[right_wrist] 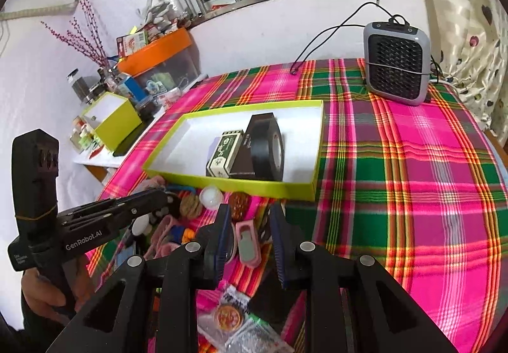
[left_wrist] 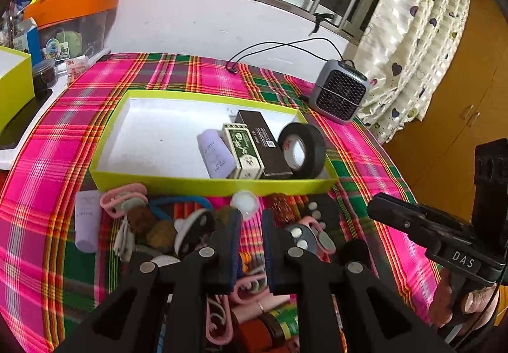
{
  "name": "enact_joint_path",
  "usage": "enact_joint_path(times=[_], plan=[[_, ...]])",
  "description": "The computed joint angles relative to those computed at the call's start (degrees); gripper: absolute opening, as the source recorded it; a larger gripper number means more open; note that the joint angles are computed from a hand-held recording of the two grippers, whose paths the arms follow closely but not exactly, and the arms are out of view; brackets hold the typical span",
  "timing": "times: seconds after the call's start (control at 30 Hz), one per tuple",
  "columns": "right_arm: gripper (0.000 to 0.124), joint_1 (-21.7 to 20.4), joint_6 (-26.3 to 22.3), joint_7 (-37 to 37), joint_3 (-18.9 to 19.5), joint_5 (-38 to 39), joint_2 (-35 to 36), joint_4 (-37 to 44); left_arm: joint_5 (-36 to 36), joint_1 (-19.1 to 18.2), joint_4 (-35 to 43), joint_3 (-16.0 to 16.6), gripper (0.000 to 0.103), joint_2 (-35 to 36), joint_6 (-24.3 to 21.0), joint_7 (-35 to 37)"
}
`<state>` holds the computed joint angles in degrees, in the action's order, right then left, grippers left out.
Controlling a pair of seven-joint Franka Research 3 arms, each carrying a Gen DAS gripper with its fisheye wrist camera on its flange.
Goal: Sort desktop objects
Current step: 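Open both tools to release tube and tape roll in the tray, withdraw, then reach left tool to the brown labelled bottle while right tool reaches the black foam cylinder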
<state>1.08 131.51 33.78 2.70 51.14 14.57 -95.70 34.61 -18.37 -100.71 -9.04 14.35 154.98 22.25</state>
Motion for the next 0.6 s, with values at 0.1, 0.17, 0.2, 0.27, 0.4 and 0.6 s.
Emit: enact_joint_path(times=[0.1, 0.17, 0.2, 0.27, 0.4, 0.6], plan=[[0.027, -0.2, -0.2, -0.7, -0.1, 0.2, -1.0, -1.4, 0.7, -0.5, -0.7, 0.0, 0.013, -0.5, -0.2, -0.9], [0.028, -0.1, -0.2, -1.2, -0.3, 0.3, -1.6, -2.3, 0.9, -0.7, -0.9, -0.2, 0.013, -0.7, -0.3, -1.1], [0.03, -0.1, -0.3, -1.4, -0.3, 0.4, -1.8, -2.7, 1.0, -0.7, -1.1, -0.3, 0.013, -0.8, -0.4, -1.2], [0.033, -0.1, -0.6, -1.9, -0.5, 0.6, -2.4, -3.5, 1.4, -1.0, -1.3, -0.4, 0.013, -1.2, -0.9, -1.4], [0.034, -0.1, -1.0, -3.3, -1.0, 1.0, -3.7, -5.3, 3.0, -1.5, -2.9, -0.6, 0.013, -2.5, -1.3, -3.1], [0.035, 0.0, -1.6, -4.9, -1.8, 1.1, -5.4, -7.9, 3.9, -1.4, -5.1, -1.4, 0.013, -4.1, -1.8, -4.4]])
